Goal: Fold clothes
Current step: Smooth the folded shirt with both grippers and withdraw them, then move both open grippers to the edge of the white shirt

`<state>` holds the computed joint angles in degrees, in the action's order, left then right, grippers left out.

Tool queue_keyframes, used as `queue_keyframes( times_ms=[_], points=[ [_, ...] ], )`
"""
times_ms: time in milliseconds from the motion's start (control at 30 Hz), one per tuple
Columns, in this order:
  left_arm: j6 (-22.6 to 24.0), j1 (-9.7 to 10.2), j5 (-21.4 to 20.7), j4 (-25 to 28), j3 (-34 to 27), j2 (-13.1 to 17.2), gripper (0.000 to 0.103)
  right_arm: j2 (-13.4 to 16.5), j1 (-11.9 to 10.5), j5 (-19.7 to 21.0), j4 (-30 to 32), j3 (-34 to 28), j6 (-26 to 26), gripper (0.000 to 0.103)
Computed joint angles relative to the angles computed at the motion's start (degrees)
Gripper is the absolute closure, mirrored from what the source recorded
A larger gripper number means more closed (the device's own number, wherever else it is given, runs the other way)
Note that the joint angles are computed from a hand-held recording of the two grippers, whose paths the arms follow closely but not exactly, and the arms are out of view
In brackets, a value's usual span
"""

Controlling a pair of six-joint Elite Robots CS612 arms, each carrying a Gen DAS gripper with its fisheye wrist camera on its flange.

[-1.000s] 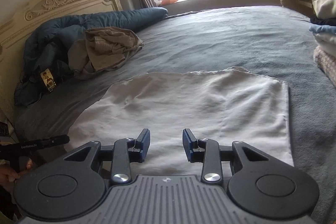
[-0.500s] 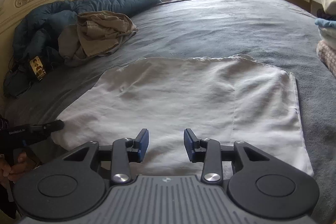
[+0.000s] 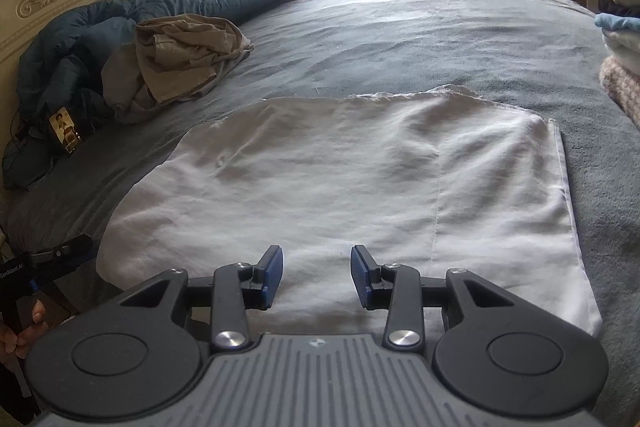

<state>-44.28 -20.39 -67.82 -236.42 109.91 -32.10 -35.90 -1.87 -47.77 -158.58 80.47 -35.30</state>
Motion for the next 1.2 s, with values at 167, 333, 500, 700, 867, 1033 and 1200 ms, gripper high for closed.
queue_keyframes(
  times_ms=[167,333,500,700,867,1033,1200],
  points=[
    [-0.4,0.34,-1.6,3.7,-0.5,-0.2,0.052,0.2,0.0,-0.4,0.8,-0.2,0.3,0.063],
    [-3.8,2.30,-7.4,2.0,-1.7,1.2,0.067,0.2,-0.2,-0.4,0.6,-0.1,1.2,0.062],
    [-13.7,5.45,-18.0,-12.0,-4.7,6.2,0.093,0.5,-0.2,-0.9,0.7,-0.5,2.5,0.061],
    [-33.2,8.77,-27.6,-18.7,-9.0,12.3,0.095,1.1,-0.2,-1.4,0.5,-1.0,3.3,0.061],
    [-31.0,8.57,-26.6,-17.1,-6.7,10.6,0.089,1.4,-0.2,-1.1,-0.2,-1.4,3.7,0.061],
    [-23.4,6.52,-19.2,-11.9,-0.7,5.8,0.067,1.5,-0.7,-0.6,-2.5,-1.1,4.6,0.061],
    [-15.0,3.37,-8.4,-9.5,3.6,1.2,0.062,2.0,-2.0,0.9,-8.0,-0.7,6.5,0.061]
  ],
)
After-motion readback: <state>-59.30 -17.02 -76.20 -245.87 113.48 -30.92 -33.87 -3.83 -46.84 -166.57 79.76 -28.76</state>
